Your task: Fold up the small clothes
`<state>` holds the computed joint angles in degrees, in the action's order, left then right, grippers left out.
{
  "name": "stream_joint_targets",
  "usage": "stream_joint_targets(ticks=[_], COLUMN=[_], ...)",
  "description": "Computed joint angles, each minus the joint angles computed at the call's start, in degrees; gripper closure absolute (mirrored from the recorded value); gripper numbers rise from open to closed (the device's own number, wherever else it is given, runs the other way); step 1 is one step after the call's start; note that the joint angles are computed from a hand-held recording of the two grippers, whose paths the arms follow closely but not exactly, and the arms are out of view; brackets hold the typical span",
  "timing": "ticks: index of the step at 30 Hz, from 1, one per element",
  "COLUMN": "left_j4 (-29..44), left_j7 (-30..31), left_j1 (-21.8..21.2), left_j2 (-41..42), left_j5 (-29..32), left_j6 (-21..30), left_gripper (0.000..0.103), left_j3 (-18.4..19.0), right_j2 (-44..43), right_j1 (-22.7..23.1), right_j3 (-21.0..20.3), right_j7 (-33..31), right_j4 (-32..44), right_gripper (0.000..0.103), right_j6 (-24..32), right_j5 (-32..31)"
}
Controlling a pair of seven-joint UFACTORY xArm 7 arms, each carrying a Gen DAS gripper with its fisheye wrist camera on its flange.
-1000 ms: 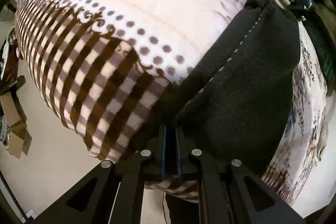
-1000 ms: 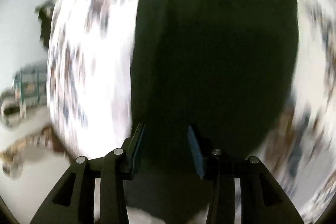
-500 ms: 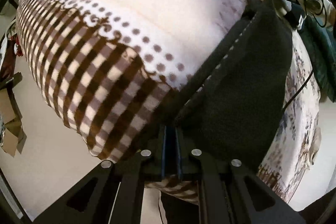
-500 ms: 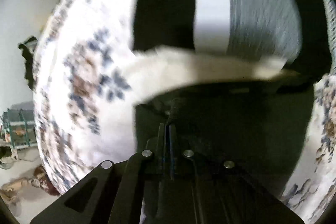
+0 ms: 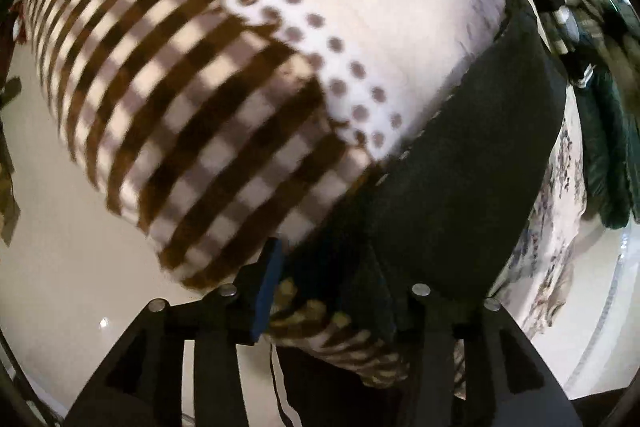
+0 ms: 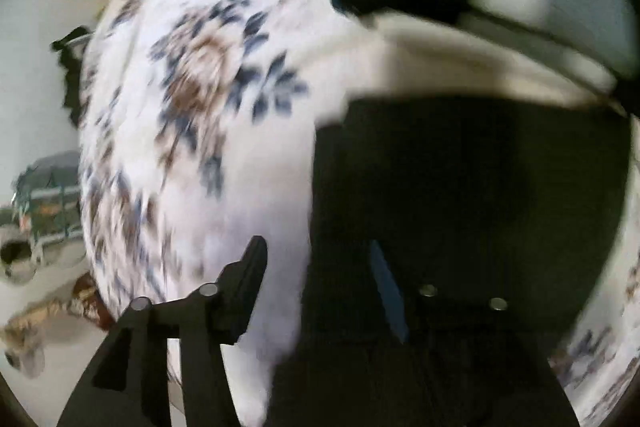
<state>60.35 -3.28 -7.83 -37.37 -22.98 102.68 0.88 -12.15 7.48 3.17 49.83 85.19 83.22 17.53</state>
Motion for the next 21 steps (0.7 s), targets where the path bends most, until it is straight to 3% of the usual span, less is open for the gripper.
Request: stream_joint_targets(ticks=[2,5,8,11,15,21], left_j4=[1.02,2.98,4.65,3.97,2.05,-0.69], left_j7=[0.17,0.84,1.88,2.58,3.95,10.35], left_j1=[0.4,0.79,1.07,0.7,-1.15,-5.09], left_j2=[0.32,0.86,2.1,1.89,1.37,2.47], left_j5=[-0.26,-1.58,-2.69,-2.9,-2.71,-0.6], left_j6=[1.61,2.94,1.95,-0.71,-3.81,-4.85], left_gripper=[0.061,0.046,0.04,0.039,0.039,0.04], left_j3=[1.5,2.78,3.1,1.46,-0.87,-2.93], right_j2=[-7.99,-22.88,-34.41,-46.16,-51.45,-51.0], right_j1=[0.95,3.81,7.17,12.31,17.17,17.28], right_j3=[1.12,4.01,8.4,16.25,28.21,42.48], right_j7=[2.66,11.97,22.36,35.61,45.66,58.34], right_j4=[-5.73,-17.67,-29.57,-41.56,-48.14,-47.75], right_gripper=[0.043,0.04,0.04,0.04,0.04,0.04], right_j6=[1.13,3.58,0.4,-6.97,-21.65,-37.36], right_j5=[1.43,7.09,15.85,28.31,40.7,44.93])
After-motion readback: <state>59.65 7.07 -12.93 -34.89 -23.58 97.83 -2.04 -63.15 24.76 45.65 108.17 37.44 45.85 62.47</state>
